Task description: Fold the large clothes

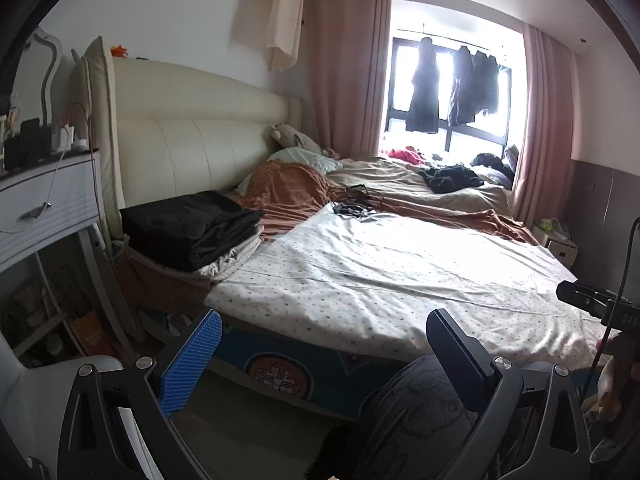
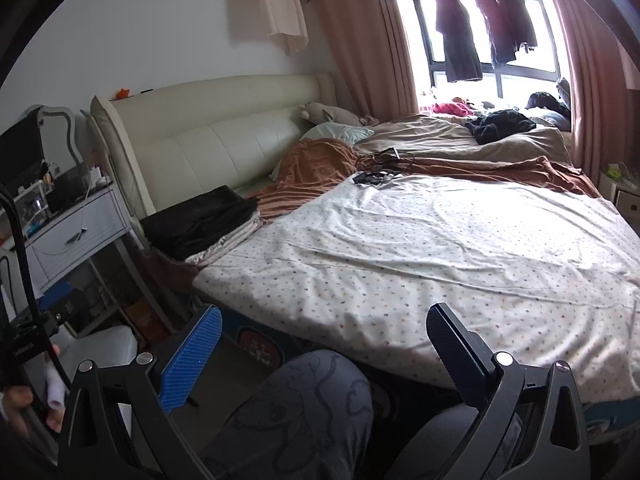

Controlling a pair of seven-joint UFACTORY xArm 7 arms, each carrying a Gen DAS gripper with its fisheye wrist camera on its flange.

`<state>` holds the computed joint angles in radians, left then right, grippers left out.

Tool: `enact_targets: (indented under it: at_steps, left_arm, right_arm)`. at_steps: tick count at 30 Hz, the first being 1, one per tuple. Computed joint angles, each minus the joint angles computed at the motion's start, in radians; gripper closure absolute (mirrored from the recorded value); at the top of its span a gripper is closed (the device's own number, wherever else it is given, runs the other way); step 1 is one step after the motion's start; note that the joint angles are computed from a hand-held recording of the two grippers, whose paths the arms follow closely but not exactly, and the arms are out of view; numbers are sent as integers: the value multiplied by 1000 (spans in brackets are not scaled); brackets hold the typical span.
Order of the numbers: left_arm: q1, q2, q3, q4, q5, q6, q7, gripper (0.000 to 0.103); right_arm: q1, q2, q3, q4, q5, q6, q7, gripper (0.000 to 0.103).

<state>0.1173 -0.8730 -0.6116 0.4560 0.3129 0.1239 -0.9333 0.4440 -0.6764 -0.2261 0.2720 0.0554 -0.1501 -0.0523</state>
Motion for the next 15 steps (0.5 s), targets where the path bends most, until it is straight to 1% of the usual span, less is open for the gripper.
enact_targets:
  at_steps: [4,8,15]
  left_arm:
    - [10,1,-39,10,9,4,-9,1]
    - [-6,-4,-36,4,9,3,-14,1]
    - [-13,-44,-34,-9,9,17,-31,0]
  right_arm:
    - [-36,-59,30,-53,0,-2,8,1]
    - [-53,-70,54,-66,0,0,22,1]
    - [-56,-92,57,-75,-4,8,33,1]
